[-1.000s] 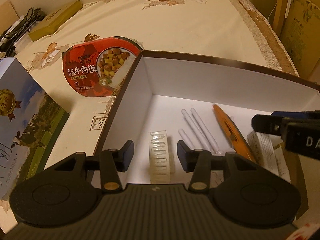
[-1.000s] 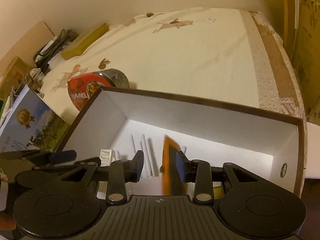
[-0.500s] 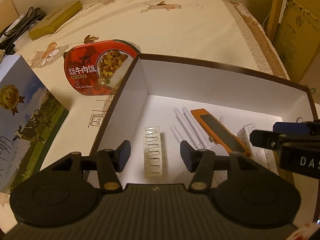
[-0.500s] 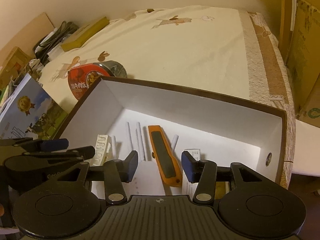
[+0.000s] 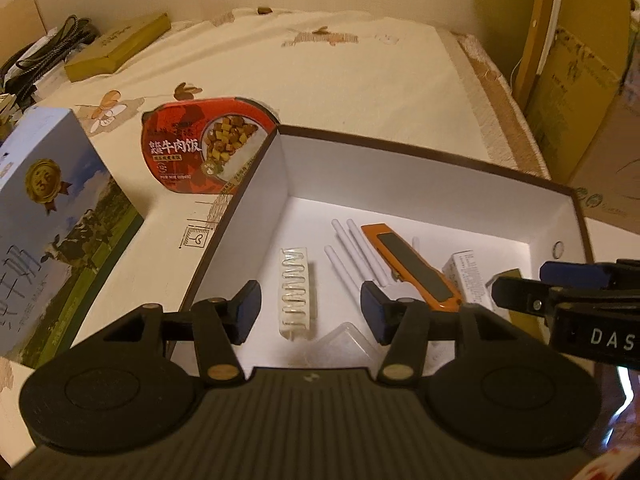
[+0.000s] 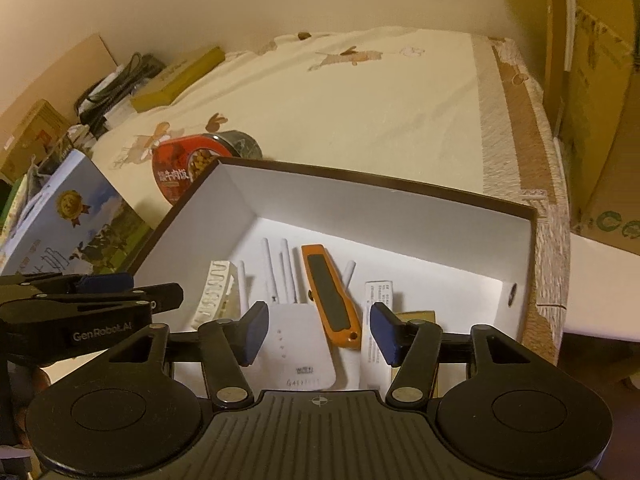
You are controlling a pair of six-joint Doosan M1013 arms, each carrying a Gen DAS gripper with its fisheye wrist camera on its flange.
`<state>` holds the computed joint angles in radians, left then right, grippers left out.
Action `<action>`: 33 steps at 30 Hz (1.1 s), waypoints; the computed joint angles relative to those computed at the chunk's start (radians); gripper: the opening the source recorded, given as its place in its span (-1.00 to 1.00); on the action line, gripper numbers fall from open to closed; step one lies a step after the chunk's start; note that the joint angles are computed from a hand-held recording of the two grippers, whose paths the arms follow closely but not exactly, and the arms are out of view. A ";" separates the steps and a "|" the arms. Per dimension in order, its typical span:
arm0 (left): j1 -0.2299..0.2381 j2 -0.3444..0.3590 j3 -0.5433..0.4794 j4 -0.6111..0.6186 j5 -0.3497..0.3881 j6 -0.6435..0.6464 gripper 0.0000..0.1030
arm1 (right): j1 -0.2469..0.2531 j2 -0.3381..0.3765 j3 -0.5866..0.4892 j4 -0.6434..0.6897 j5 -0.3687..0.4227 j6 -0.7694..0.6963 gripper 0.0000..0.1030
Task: Organize rigid objects
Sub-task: 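Withdraw both grippers from the shoebox back over the table items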
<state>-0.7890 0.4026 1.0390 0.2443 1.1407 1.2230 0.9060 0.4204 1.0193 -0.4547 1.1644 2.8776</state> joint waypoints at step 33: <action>-0.039 -0.340 0.456 0.080 0.063 -0.410 -0.02 | 0.152 0.025 -0.004 0.150 -0.052 -0.115 0.08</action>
